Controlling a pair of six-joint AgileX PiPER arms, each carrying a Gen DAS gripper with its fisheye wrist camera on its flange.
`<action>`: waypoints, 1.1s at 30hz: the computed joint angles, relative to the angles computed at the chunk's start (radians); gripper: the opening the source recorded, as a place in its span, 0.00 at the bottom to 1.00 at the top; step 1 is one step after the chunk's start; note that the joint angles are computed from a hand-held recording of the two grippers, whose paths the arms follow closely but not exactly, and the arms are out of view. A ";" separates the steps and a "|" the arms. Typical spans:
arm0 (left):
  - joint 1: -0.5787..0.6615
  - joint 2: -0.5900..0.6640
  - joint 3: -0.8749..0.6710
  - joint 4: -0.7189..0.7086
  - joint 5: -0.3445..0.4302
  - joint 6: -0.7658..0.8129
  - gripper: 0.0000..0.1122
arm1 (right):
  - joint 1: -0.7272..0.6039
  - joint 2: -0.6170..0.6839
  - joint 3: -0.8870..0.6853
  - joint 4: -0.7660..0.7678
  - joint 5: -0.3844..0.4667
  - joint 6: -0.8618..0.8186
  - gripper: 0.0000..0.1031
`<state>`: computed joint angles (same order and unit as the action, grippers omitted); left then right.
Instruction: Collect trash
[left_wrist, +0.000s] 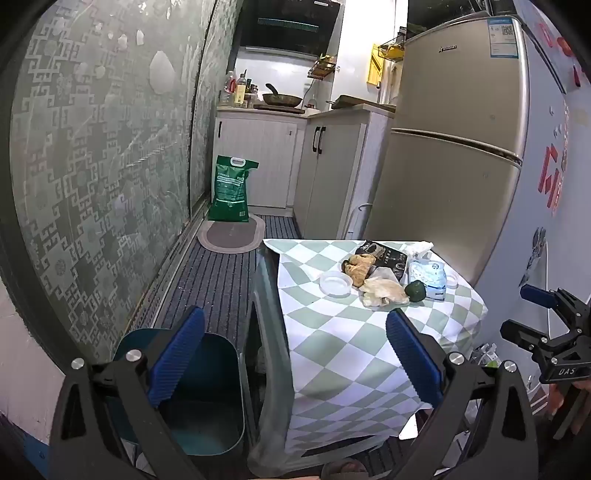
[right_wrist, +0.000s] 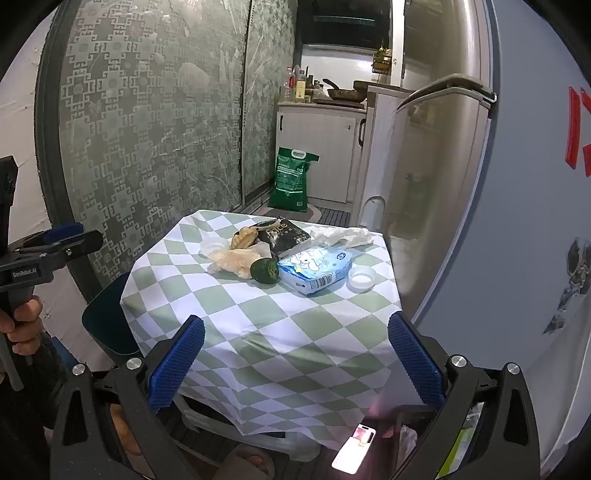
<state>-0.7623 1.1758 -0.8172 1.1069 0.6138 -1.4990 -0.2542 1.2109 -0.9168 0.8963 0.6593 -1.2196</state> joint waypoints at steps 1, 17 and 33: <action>0.001 -0.002 0.001 -0.001 -0.003 0.000 0.89 | 0.001 0.000 0.001 0.000 -0.001 -0.001 0.98; 0.030 0.002 -0.017 -0.037 -0.018 0.047 0.89 | 0.018 0.022 -0.002 -0.006 -0.028 0.001 0.98; -0.001 0.003 -0.008 -0.007 -0.002 0.019 0.89 | -0.019 0.012 0.007 0.016 -0.001 -0.030 0.98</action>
